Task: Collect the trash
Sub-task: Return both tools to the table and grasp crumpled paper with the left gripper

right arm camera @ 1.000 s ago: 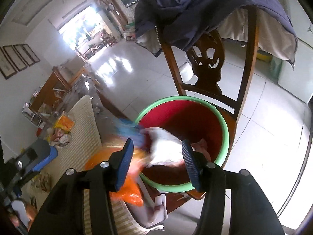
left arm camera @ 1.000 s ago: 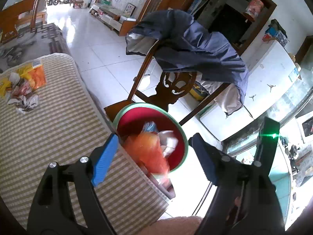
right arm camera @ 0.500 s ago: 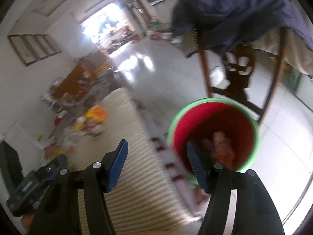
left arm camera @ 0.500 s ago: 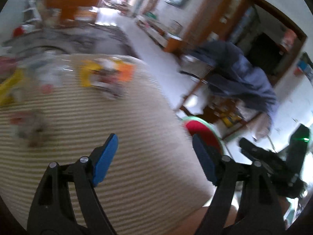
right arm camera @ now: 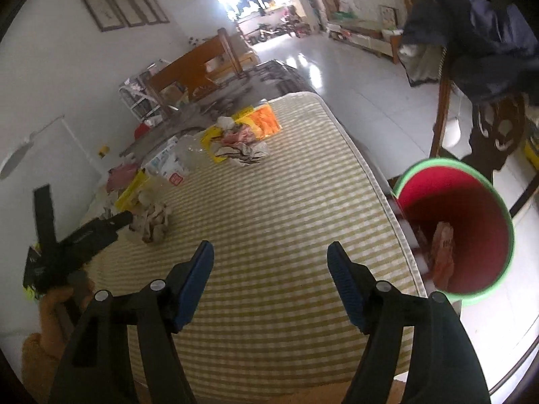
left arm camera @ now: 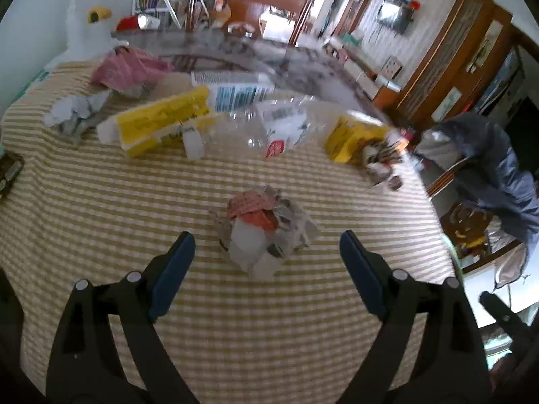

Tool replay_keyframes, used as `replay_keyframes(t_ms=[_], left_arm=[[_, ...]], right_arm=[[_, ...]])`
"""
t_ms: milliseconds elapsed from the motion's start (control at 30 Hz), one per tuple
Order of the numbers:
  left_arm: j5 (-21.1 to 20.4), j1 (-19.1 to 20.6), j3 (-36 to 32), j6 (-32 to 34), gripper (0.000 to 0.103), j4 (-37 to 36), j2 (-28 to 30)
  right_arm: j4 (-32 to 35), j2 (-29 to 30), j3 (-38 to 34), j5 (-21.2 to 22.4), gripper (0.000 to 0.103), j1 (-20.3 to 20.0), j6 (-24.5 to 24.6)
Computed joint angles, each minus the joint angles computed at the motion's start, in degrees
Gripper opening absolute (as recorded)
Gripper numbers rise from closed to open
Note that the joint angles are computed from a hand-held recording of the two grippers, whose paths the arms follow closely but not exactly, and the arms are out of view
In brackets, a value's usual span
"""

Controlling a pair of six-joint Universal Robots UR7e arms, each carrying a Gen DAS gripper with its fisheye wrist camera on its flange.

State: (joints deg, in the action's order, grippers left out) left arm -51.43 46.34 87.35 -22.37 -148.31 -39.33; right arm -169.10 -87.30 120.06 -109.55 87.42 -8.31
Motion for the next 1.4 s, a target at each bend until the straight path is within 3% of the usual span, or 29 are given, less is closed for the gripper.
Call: replay_keyframes(t_ms=[167, 233, 367, 633, 767, 900, 1000, 1133, 1267, 1400], left_arm=[[-3.4, 2.1, -3.0, 0.3, 0.081, 1.6, 2.1], [-2.7, 2.3, -3.9, 2.1, 0.053, 2.2, 2.9], [-2.1, 2.0, -2.9, 3.4, 0.043, 1.2, 2.6], [-6.2, -0.7, 9.1, -3.2, 0.042, -7.1, -5.7], [-5.7, -2.8, 16.4, -6.5, 0.043, -11.2, -9.6], [-5.8, -2.5, 17.0, -5.8, 0.043, -12.3, -10.3], [-4.6, -2.3, 17.2, -5.4, 0.043, -12.8, -10.5], [-6.8, -0.9, 16.7, -7.1, 0.044, -12.0, -10.5], [-8.0, -0.5, 16.0, -7.1, 0.044, -11.0, -10.3], [-7.5, -0.5, 15.7, -7.2, 0.045, -10.7, -10.2]], right_arm=[[1.3, 0.8, -0.6, -1.7, 0.068, 0.7, -0.9], [1.7, 1.0, -0.8, -2.2, 0.068, 0.9, -0.9], [2.3, 1.1, -0.9, -2.2, 0.068, 0.9, -0.3], [4.7, 1.6, -1.8, -2.8, 0.068, 0.8, 0.7], [7.2, 2.2, -2.9, -3.6, 0.068, 1.0, 1.0], [10.2, 4.9, -6.6, -3.6, 0.068, 0.9, 0.8], [9.7, 9.7, -11.2, -7.8, 0.068, 2.1, -0.3], [11.3, 16.7, -19.6, -6.7, 0.079, 2.3, 1.2], [14.9, 25.5, -30.8, -10.1, 0.079, 3.3, 3.0], [17.0, 30.8, -37.7, -12.9, 0.079, 3.9, 4.6]])
